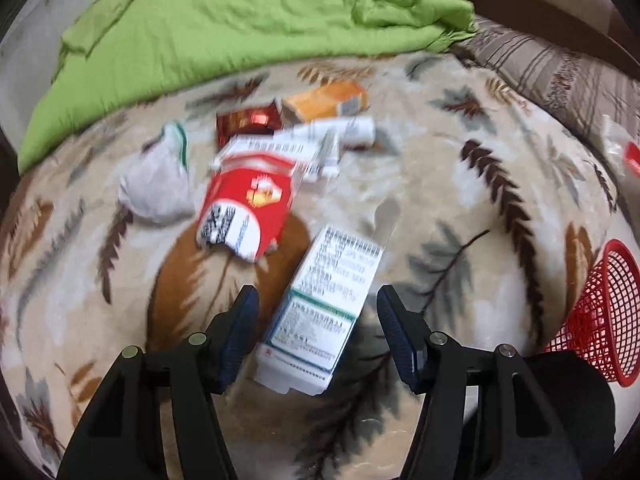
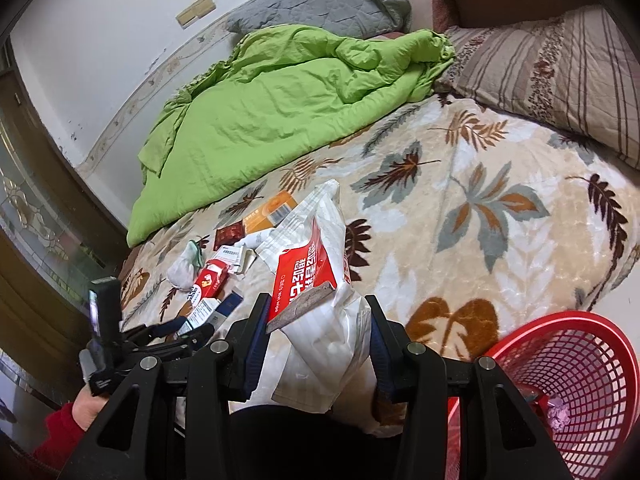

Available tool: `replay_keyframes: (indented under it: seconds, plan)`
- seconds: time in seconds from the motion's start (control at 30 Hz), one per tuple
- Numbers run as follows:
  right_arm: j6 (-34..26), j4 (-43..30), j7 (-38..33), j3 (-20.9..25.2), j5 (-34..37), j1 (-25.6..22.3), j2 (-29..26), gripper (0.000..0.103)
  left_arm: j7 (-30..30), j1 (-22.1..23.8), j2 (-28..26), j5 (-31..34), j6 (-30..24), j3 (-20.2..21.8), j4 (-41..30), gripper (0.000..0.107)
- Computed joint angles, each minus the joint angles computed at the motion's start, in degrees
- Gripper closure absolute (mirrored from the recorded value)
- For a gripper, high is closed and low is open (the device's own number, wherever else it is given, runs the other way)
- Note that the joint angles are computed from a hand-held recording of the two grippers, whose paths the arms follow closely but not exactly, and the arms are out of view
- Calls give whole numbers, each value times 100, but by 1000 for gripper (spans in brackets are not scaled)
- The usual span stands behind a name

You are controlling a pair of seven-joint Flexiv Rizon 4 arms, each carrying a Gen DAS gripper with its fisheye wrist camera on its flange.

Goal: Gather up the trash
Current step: 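Lower both tools over the red basket and open them to drop the items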

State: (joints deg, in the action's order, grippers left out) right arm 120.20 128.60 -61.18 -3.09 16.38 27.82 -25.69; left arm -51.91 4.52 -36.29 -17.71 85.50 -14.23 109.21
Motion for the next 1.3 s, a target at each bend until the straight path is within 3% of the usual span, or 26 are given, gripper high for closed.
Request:
replay_keyframes:
  seconds: [0.07,0.1,0.17,0.23,0.27,0.43,0.57,0.7,0.77,0.87,0.97,1.0,1.03,1.1,1.23,1.3]
  plan:
    - [52,65,39,50,15,-56,5,54,-196,-210,-106,149,-2,326,-120,49]
    - [69,94,52,61,27,-71,14,54,-153,-181,-134,98,3,302,-116,58]
    - [111,159,68,72,57,-98,33,54,-73,90,-126,-16,49,-23,-29,60]
    - [138,229,73,67,104,-108,67,54,-9,186,-126,5,220,-183,32,73]
    - [155,285,88,66,149,-117,94,54,51,300,-109,5,254,-345,79,74]
    - [190,579,183,88,338,-168,243,54,459,1385,-1,-128,422,-1920,559,74]
    - [137,887,118,-148,805,122,460,54,756,2114,63,-159,129,-3155,830,74]
    - [12,1209,-51,-627,1542,657,770,54,1111,2441,115,-337,-517,-4085,922,74]
    - [-10,1369,-112,-816,1839,868,920,54,1283,2393,165,-479,-956,-4286,900,74]
    - [-115,1599,-389,-1452,2465,1559,1153,54,1451,2116,256,-619,-1459,-4293,851,74]
    - [-226,1803,-503,-2066,2833,2181,1320,51,1516,1594,316,-625,-2008,-4010,714,74]
    - [-175,1899,-384,-2074,2844,2201,1328,50,1542,1454,334,-628,-2123,-3921,697,70]
    - [-116,1954,-263,-1938,2813,2073,1321,47,1564,1296,355,-609,-2185,-3804,688,56]
    - [-103,2069,-211,-2192,2947,2298,1347,42,1620,1118,432,-704,-2023,-3708,794,43]
    - [-38,2233,-192,-2962,2902,2959,1408,41,1814,1067,582,-1068,-1971,-3653,894,43]
    - [23,2215,-215,-3137,2728,3078,1403,41,1899,1161,688,-1370,-1849,-3674,985,43]
